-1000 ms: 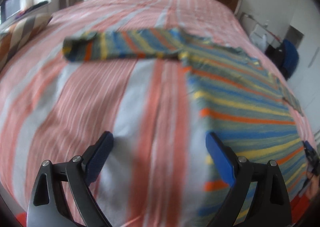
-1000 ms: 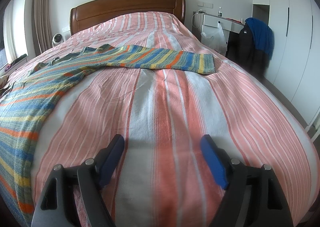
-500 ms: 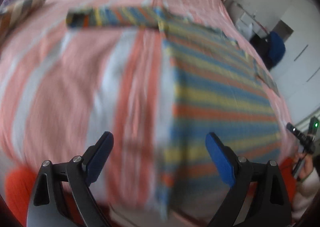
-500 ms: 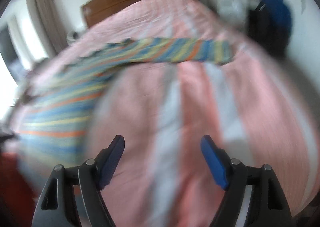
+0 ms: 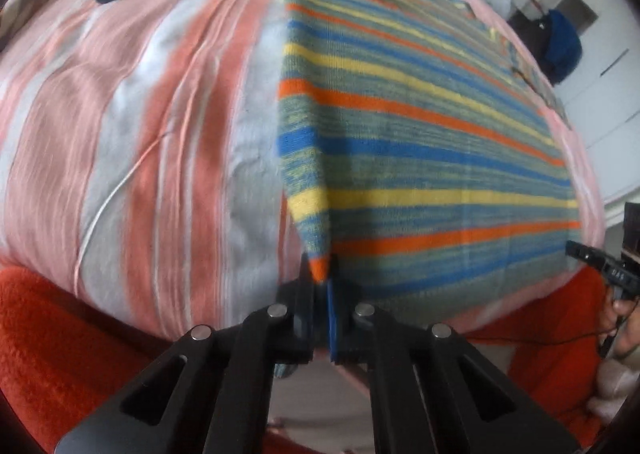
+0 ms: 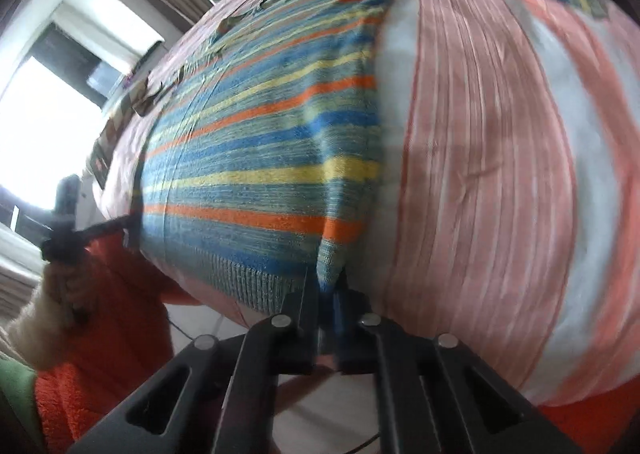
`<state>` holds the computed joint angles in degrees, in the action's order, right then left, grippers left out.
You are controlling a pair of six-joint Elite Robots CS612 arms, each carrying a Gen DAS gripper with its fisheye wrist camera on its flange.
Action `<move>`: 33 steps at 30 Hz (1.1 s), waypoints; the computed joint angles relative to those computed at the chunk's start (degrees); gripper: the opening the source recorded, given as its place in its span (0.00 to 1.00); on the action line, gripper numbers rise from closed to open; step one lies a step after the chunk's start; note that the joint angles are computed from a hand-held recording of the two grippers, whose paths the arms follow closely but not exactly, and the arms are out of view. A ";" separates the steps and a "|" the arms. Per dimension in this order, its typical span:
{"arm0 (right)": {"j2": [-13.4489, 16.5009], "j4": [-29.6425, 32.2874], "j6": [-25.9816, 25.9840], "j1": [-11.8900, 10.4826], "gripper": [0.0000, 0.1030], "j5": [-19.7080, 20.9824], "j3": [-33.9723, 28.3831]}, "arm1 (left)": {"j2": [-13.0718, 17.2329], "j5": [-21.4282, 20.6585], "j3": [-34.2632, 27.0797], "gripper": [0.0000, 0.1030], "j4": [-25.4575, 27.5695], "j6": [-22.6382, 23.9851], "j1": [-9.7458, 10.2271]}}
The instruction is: Fold small clothes
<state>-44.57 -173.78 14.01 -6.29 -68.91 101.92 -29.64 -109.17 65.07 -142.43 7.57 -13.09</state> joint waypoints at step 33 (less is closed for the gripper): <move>5.81 -19.86 -3.10 5.88 0.82 -37.13 -5.87 | 9.17 17.34 -12.04 0.94 -22.68 -11.31 0.55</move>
<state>-38.76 -193.64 10.91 -0.41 -106.04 96.06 -20.48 -91.83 53.03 -165.11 -3.74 -12.54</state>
